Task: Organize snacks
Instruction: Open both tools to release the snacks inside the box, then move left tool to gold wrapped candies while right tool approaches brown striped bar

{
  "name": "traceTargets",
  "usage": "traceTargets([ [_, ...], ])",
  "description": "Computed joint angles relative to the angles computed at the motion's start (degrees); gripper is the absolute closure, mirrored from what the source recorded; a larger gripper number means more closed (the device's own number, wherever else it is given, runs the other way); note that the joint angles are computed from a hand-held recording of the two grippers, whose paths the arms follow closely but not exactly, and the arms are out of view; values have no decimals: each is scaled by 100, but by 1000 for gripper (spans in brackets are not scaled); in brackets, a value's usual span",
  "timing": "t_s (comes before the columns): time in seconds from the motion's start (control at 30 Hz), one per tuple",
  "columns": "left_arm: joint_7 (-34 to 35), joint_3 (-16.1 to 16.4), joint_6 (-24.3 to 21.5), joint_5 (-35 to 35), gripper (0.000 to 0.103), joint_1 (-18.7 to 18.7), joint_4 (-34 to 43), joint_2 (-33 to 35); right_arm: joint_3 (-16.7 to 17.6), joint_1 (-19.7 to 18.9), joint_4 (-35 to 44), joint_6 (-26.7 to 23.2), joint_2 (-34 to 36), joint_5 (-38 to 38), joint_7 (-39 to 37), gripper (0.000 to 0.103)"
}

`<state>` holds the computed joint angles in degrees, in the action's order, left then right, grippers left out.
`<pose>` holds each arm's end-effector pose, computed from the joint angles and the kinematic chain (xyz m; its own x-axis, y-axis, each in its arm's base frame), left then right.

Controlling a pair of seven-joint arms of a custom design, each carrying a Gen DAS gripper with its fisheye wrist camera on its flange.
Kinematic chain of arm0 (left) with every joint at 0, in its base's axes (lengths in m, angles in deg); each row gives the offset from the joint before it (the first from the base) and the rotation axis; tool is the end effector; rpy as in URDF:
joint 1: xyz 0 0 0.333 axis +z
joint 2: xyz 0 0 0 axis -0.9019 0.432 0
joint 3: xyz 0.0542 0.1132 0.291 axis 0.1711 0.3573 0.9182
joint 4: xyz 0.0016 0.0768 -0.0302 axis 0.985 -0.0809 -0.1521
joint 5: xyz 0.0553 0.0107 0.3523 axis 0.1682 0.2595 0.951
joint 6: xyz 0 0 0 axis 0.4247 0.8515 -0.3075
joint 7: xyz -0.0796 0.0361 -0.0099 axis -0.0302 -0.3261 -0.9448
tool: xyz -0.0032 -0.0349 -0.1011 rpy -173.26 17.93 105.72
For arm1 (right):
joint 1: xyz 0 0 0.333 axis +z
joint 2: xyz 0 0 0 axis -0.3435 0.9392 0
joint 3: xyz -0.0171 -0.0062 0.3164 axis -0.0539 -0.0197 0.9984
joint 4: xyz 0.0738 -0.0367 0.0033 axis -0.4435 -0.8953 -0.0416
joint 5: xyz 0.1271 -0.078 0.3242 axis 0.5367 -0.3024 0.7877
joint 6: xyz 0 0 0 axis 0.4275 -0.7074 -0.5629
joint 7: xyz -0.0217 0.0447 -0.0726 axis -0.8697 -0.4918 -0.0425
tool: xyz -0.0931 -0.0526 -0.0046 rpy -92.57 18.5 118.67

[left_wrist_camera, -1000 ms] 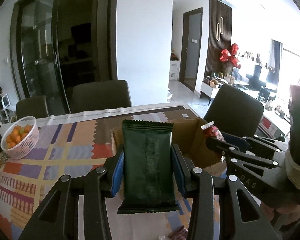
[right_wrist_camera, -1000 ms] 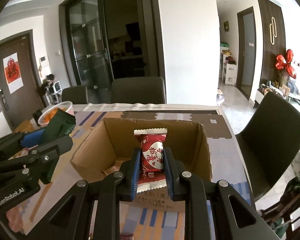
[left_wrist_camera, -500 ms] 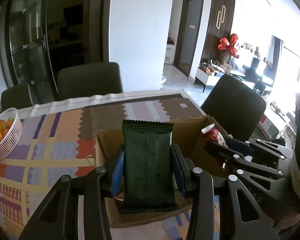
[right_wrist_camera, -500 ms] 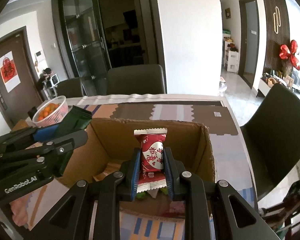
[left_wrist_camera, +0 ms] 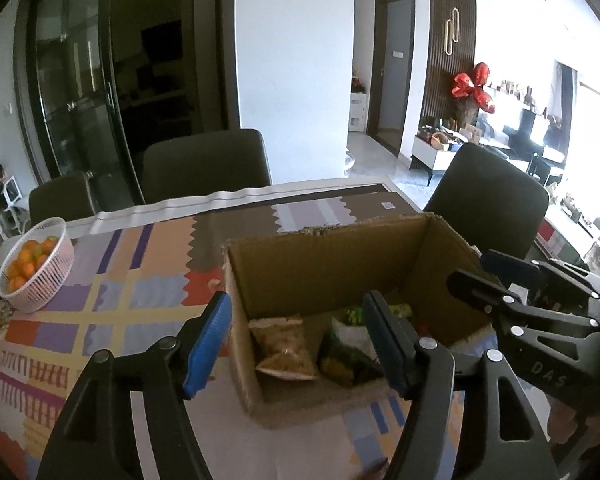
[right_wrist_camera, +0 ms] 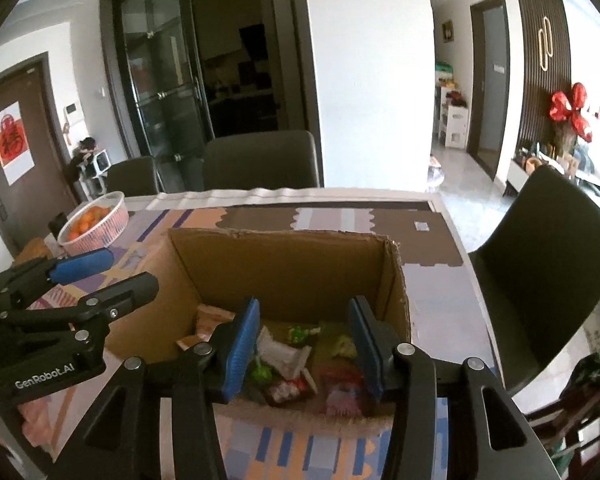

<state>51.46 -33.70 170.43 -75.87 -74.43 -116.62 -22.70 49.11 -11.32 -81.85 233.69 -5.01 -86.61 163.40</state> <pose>0.5418 -0.2003 0.5983 -0.4233 -0.9060 -0.0010 -0.5748 0.2695 -0.7726 0.5082 0.1274 0.5890 -0.0250 -0.9950 -0.0969 -0.6141 0.0918 -0.7839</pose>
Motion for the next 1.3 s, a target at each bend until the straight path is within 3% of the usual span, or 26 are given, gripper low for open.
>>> traceTargets([
  [0.2, 407, 28, 271, -420, 35, -19, -702, -635, 158, -8, -478, 173, -496, -233, 148, 55],
  [0.4, 777, 121, 367, -820, 35, -97, -1290, -1222, 192, 165, -826, 198, -871, 6, -22, 55],
  [0.8, 1023, 242, 189, -1154, 35, -201, -2179, -2038, 314, 427, -1460, 74, -1432, 257, -222, 55],
  [1.03, 974, 202, 33, -1063, 35, -127, -2615, -2275, 158, 781, -1717, -221, -1536, 727, -620, 55],
  [1.3, 847, 158, -197, -898, 35, -33, -3021, -2420, 224, 924, -1899, -531, -1508, 970, -822, 55],
])
